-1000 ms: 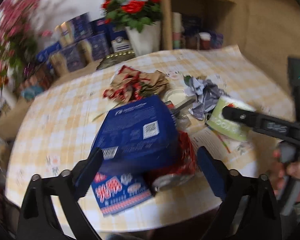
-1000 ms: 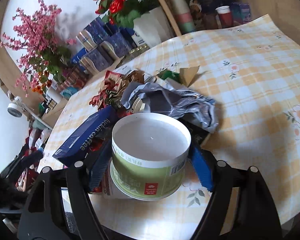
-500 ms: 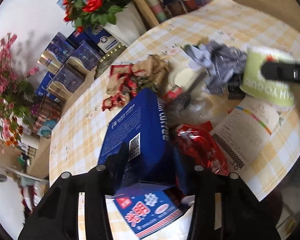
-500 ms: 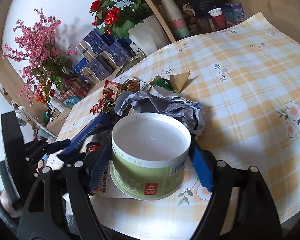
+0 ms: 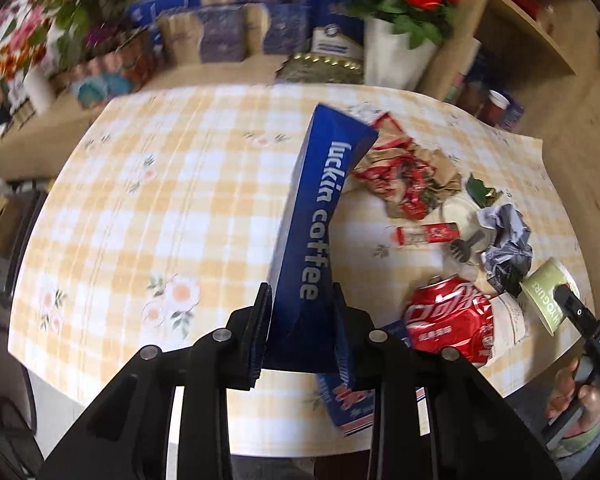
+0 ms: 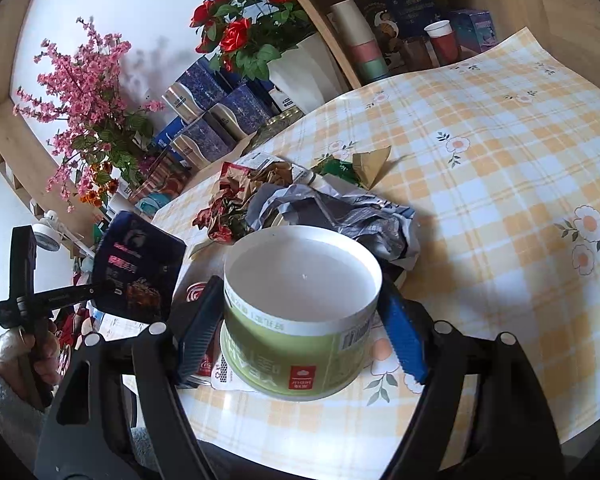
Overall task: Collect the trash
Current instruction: 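Grasp the blue Luckin coffee bag with the left tool and lift it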
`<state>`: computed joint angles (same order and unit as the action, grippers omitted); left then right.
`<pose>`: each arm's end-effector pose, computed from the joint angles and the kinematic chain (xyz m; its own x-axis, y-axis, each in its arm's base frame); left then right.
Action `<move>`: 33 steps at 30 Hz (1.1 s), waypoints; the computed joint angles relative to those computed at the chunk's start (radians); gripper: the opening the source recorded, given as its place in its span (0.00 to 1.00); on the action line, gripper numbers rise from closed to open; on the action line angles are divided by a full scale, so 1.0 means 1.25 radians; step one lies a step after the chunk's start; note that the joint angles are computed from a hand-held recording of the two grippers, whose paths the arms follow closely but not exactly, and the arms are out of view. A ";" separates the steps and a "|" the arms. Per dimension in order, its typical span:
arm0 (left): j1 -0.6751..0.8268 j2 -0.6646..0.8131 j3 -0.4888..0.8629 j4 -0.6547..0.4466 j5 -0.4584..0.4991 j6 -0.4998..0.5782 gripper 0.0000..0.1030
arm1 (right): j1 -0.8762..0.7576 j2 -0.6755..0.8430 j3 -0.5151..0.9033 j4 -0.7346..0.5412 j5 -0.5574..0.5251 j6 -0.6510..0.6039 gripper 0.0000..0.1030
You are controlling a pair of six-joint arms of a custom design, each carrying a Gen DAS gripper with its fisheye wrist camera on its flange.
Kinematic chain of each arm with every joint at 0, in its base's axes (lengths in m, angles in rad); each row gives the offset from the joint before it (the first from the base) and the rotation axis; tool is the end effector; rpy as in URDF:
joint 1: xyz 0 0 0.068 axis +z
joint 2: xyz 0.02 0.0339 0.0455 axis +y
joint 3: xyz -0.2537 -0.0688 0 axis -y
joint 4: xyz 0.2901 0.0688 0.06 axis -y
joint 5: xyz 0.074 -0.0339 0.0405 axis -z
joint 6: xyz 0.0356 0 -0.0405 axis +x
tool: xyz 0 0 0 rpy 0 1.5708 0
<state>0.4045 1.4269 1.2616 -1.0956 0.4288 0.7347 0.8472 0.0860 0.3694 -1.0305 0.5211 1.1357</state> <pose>0.2927 0.1092 0.2747 -0.8115 0.3158 -0.4917 0.4078 0.9087 -0.0894 0.0834 0.0677 0.2028 -0.5597 0.5543 -0.6160 0.2359 0.8192 0.5227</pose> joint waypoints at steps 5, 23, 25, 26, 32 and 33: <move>-0.017 0.059 0.021 0.059 -0.084 0.004 0.30 | 0.013 0.047 0.002 0.031 -0.004 -0.002 0.74; 0.064 0.160 0.102 0.082 0.098 -0.112 0.25 | 0.151 0.164 0.058 0.012 0.086 0.081 0.74; 0.084 0.124 0.095 0.046 0.119 -0.067 0.25 | 0.194 0.193 0.079 -0.003 0.118 0.108 0.74; 0.095 0.112 0.095 0.027 0.133 -0.046 0.25 | 0.219 0.205 0.089 -0.013 0.135 0.126 0.74; 0.183 -0.008 0.068 -0.162 0.220 0.142 0.26 | 0.410 0.300 0.160 -0.138 0.248 0.328 0.74; 0.195 -0.022 0.063 -0.191 0.228 0.172 0.26 | 0.449 0.322 0.173 -0.168 0.265 0.379 0.74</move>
